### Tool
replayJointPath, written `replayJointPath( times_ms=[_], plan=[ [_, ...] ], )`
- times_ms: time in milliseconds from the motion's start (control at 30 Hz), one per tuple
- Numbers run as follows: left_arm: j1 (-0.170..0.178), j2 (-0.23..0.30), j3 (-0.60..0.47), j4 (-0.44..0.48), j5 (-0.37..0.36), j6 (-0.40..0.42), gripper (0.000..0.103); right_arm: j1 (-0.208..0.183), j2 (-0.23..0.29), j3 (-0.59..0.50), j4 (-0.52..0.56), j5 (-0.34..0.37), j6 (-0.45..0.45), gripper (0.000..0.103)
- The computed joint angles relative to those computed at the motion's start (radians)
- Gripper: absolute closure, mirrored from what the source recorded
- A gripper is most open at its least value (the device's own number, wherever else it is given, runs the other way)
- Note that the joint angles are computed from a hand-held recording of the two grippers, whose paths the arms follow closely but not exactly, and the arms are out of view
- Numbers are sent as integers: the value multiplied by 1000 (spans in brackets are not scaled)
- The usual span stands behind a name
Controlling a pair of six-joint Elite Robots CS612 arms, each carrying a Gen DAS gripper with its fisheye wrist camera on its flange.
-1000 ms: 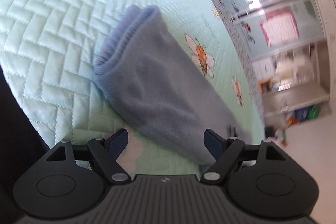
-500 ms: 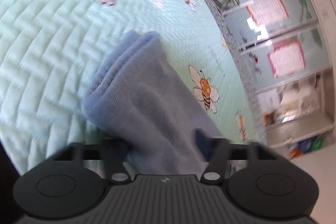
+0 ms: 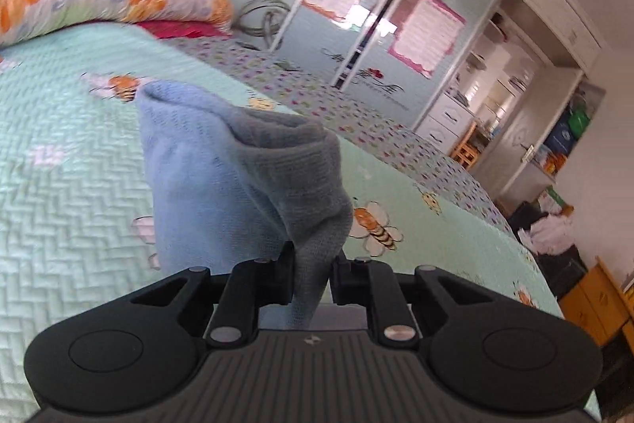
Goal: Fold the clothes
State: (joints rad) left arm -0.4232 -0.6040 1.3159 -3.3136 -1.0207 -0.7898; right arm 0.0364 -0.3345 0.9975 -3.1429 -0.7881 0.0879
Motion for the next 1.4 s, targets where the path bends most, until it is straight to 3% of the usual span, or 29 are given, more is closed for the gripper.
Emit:
replayJointPath(
  times_ms=[167, 233, 367, 433, 633, 833, 867, 933, 1000, 1100, 1200, 1333, 1400],
  plan=[
    [-20, 108, -217, 130, -83, 216, 88, -25, 36, -50, -28, -4, 113, 32],
    [-23, 162, -313, 209, -118, 296, 88, -36, 55, -78, -27, -1, 197, 32],
    [-13, 275, -513, 468, -176, 341, 88, -60, 104, -150, -61, 32, 394, 32],
    [-15, 305, -555, 518, -171, 359, 88, -67, 121, -176, -74, 48, 453, 32],
    [-33, 301, -544, 443, -103, 403, 89, -67, 133, -196, -72, 57, 470, 32],
    [-58, 307, -549, 276, -90, 505, 89, -76, 160, -234, -90, 90, 557, 32],
    [-60, 317, -563, 268, -108, 537, 89, -76, 163, -239, -92, 93, 566, 32],
    [-59, 335, -601, 346, -146, 557, 88, -78, 167, -245, -98, 98, 581, 32],
    [-51, 354, -641, 471, -187, 486, 83, -80, 168, -245, -104, 101, 594, 32],
    [-45, 361, -648, 478, -215, 456, 82, -78, 152, -222, -74, 84, 542, 37],
    [-41, 353, -638, 466, -248, 458, 71, -80, 148, -215, -95, 76, 567, 37],
    [-41, 287, -512, 363, -273, 393, 67, -87, 146, -203, -158, 26, 649, 37],
    [-45, 234, -404, 254, -267, 371, 57, -92, 148, -204, -189, 2, 682, 36]
  ],
)
